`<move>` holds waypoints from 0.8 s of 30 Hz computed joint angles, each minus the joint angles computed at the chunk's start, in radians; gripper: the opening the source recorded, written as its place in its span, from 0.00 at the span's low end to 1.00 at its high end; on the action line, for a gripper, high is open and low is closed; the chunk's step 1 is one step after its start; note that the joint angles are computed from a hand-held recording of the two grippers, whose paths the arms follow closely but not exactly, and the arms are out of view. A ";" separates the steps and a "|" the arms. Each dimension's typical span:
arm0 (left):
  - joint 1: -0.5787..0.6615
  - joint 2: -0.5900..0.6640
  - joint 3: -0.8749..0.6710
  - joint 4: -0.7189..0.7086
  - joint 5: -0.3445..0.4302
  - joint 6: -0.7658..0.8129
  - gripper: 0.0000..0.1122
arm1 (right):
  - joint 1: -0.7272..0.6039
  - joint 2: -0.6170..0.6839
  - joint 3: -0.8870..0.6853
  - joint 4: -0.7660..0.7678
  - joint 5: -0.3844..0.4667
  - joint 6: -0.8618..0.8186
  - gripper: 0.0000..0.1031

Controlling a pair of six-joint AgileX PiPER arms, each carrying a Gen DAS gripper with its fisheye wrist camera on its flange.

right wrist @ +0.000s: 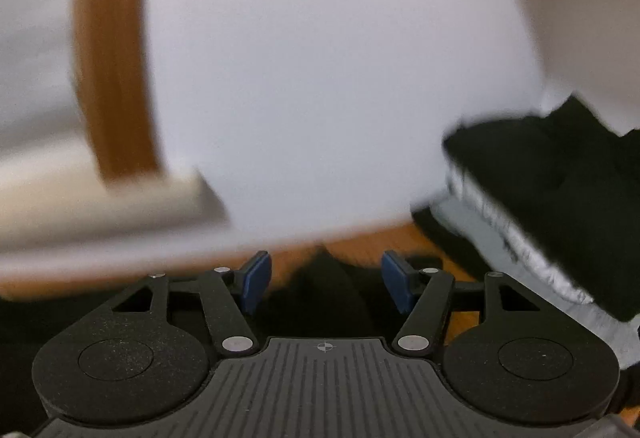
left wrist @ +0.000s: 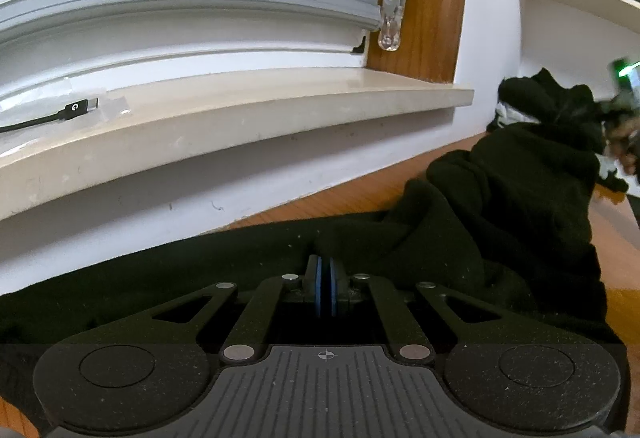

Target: Fold clothes

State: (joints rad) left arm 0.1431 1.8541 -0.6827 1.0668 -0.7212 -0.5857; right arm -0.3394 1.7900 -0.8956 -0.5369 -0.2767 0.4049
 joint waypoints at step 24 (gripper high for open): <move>0.090 -0.104 0.106 -0.100 -0.111 0.109 0.03 | -0.598 -0.228 0.166 -0.498 -0.197 0.296 0.19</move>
State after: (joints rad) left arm 0.2328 1.7500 -0.5767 0.9668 -0.8318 -0.4771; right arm -0.9379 1.5618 -0.7297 -1.0351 -0.4739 0.7008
